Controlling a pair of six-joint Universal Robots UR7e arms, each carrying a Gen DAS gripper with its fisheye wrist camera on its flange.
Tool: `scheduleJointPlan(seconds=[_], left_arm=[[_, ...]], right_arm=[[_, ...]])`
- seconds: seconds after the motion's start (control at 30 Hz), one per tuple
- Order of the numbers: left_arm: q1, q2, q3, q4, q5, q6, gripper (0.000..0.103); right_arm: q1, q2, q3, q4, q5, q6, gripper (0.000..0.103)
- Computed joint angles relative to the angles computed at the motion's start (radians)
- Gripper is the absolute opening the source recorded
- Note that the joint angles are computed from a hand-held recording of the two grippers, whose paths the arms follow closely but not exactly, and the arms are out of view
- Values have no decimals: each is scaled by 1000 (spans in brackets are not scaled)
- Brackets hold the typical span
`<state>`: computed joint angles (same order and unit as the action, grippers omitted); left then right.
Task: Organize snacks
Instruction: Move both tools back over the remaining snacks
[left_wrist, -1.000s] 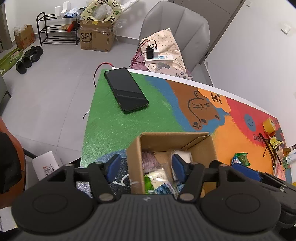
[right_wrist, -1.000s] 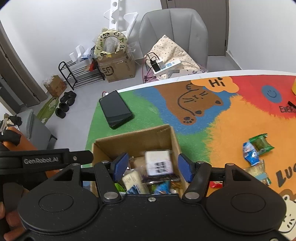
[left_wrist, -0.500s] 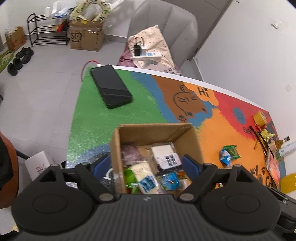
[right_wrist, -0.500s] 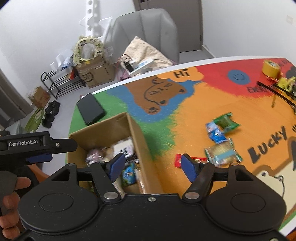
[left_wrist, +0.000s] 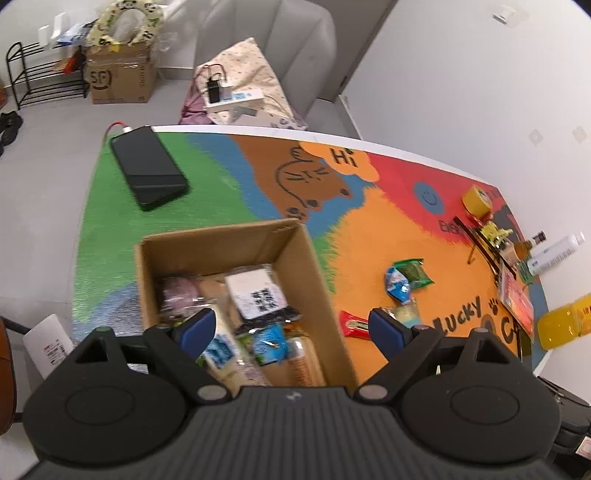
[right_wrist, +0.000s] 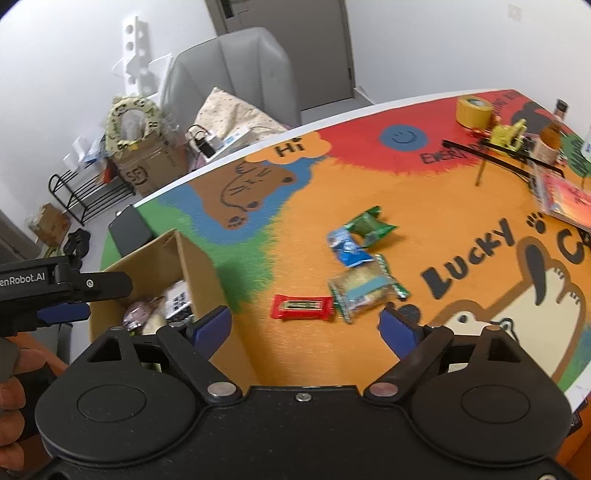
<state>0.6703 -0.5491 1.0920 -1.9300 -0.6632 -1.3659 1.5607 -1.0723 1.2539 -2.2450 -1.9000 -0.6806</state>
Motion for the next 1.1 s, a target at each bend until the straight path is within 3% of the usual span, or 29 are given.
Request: scheduleJointPlan(seconds=[0.63,0.93,1.1], left_arm=[[25,236,-350,23,-47,184,86],[52,395,-616,154,-67,173,79],[71,529,-867,296,-90,151,75]], right_arm=[[-56,94,-222,130,-3,-28,86],[-76,206,-420,276,-1,-91,83],[-86,269,-525,352,3,-128,80]])
